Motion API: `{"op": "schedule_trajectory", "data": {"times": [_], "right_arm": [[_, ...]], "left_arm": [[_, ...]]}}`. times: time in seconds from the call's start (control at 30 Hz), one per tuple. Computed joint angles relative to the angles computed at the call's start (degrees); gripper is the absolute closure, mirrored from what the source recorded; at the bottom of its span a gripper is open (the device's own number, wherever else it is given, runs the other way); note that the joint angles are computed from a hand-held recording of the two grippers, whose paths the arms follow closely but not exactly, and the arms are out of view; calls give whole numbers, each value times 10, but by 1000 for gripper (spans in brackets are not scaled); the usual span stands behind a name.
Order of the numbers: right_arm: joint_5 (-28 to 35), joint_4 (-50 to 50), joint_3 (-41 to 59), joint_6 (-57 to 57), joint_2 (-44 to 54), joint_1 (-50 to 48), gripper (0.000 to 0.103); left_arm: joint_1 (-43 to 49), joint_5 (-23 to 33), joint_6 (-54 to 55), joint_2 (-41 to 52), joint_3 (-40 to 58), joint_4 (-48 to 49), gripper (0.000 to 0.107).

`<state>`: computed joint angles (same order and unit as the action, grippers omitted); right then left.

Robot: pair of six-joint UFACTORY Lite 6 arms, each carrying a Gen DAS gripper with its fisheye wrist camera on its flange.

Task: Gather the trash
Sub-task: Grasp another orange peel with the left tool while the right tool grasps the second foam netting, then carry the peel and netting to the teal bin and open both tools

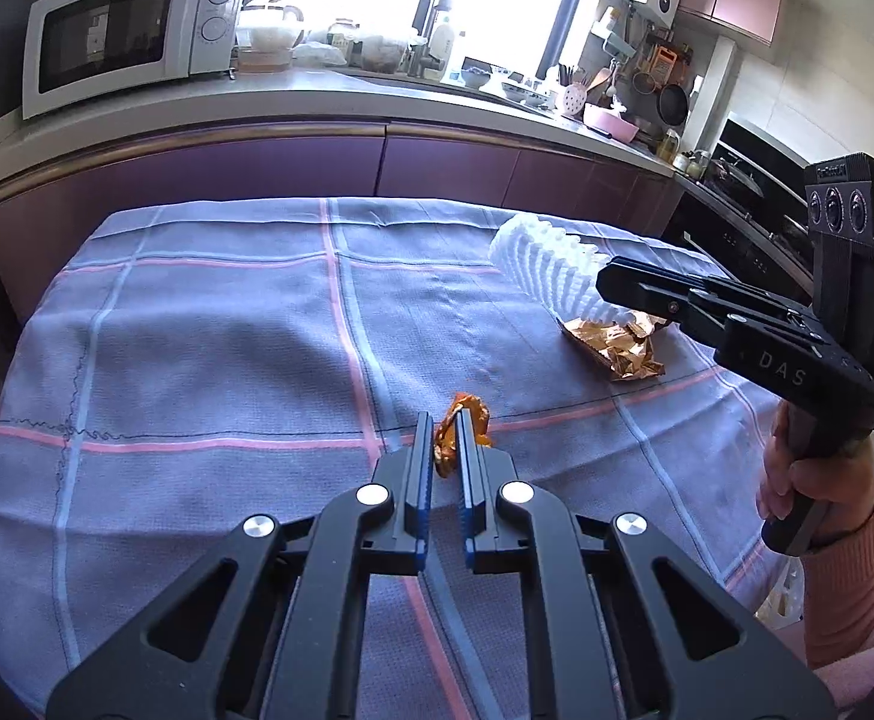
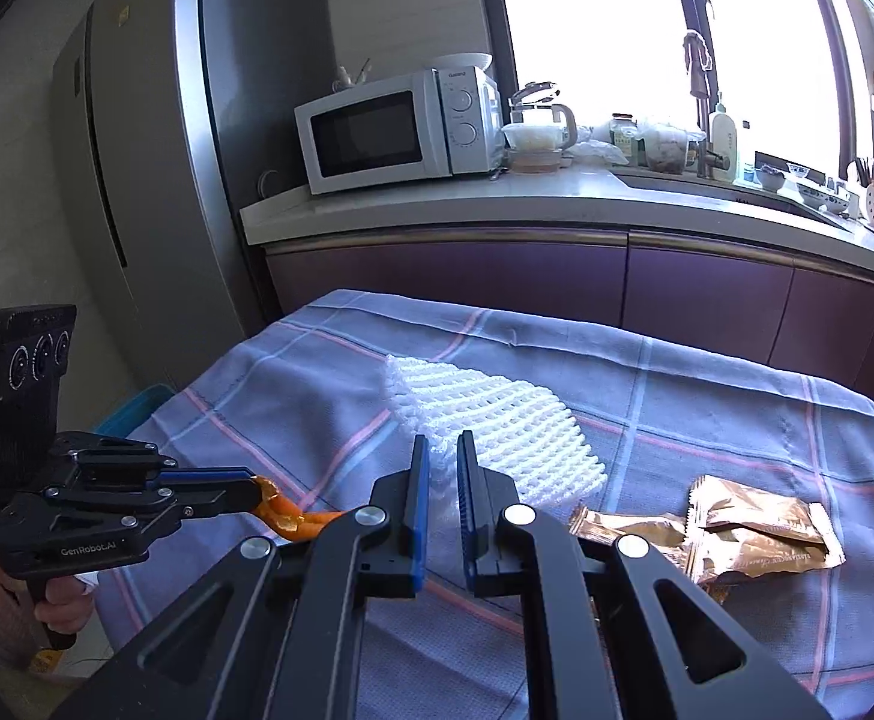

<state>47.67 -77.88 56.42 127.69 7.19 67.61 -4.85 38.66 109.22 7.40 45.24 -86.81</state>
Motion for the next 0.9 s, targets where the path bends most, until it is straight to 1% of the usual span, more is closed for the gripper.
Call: {"op": "schedule_trajectory", "data": {"times": [0.13,0.23,0.37,0.43,0.5,0.6,0.67,0.7,0.73,0.9], "right_arm": [[-5,-12,19,6,9,12,95],[-9,-16,40,6,26,19,95],[-29,-28,54,21,49,17,95],[-39,-33,57,30,59,14,95],[-49,-37,59,37,67,12,95],[-57,-40,66,45,80,11,95],[-62,-42,71,47,87,11,95],[-63,-43,72,49,88,11,95],[-64,-43,75,48,91,11,95],[-62,-44,95,40,100,15,95]], "left_arm": [[56,30,12,-37,-33,26,99],[87,48,19,-42,-46,48,99],[100,41,51,-31,-63,61,97],[87,15,81,-18,-71,37,89],[78,3,89,10,-59,33,87],[69,-7,101,26,-56,20,83],[71,3,95,37,-48,29,84],[71,6,94,39,-47,31,88],[70,8,92,41,-46,33,97],[79,20,101,27,-61,24,99]]}}
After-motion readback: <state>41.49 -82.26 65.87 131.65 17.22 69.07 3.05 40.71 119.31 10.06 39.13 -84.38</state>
